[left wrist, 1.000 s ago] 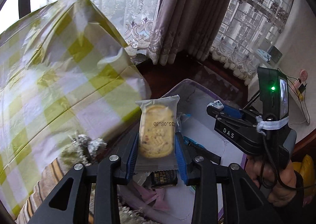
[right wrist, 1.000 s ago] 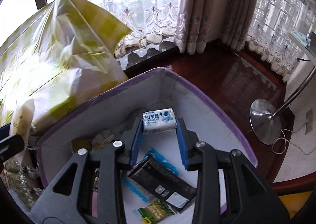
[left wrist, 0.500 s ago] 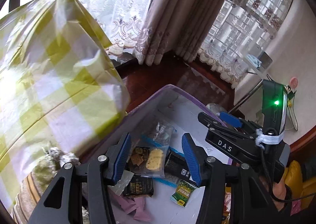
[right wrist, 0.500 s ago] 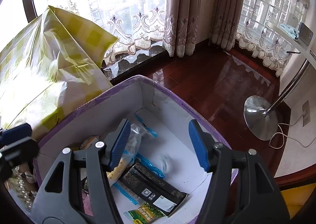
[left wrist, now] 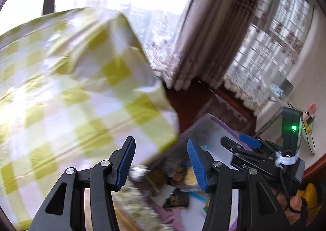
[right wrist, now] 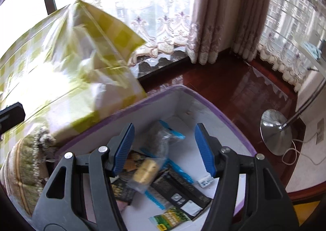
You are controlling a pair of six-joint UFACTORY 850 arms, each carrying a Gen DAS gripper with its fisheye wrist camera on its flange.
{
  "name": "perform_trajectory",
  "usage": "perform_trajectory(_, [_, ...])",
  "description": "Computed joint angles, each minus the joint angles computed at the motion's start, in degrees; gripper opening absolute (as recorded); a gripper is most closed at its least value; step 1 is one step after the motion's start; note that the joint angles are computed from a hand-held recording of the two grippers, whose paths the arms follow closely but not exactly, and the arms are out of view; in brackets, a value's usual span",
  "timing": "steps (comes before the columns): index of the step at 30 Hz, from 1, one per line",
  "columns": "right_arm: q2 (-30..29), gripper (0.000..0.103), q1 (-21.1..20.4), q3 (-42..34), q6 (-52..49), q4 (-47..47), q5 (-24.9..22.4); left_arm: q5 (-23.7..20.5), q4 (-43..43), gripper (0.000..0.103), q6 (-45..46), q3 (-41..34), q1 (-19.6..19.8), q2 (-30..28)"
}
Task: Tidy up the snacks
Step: 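Return both open tools to the table above the remaining snacks, then grasp the red-logo white wrapper with left tool while right tool grasps the green nut packet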
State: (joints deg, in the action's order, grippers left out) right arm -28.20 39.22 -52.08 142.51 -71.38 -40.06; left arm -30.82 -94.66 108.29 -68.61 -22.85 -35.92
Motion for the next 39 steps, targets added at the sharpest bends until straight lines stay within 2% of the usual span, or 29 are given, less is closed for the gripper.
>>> perform_trajectory(5, [-2.26, 0.065, 0.69, -4.77, -3.61, -0.66, 0.65, 0.01, -1.83, 0.054, 0.41, -0.93, 4.38, -0.41])
perform_trajectory(12, [-7.52, 0.065, 1.87, -14.82, -13.65, 1.08, -0.17, 1.62, -5.39, 0.054, 1.41, -3.39, 10.38, -1.90])
perform_trajectory(18, [-11.57, 0.065, 2.43, -22.32, -16.49, -0.96, 2.58, 3.05, -10.17, 0.054, 2.65, -4.93, 15.61, -3.43])
perform_trajectory(26, [-20.73, 0.065, 2.47, -39.01, -28.52, 2.79, 3.79, 5.27, -20.59, 0.054, 4.68, -7.85, 23.62, -6.41])
perform_trajectory(32, [-28.92, 0.065, 2.86, -53.69, -37.87, 7.80, 3.84, 6.69, -17.87, 0.054, -3.09, -11.83, 27.95, -9.93])
perform_trajectory(36, [-35.75, 0.065, 2.69, -65.66, -45.98, 13.54, 3.60, 6.54, -11.00, 0.046, -12.14, -15.07, 29.31, -12.90])
perform_trajectory(39, [-42.20, 0.065, 2.83, -77.03, -54.30, 19.51, 1.85, 4.19, -3.74, 0.046, -19.29, -17.21, 30.04, -15.01])
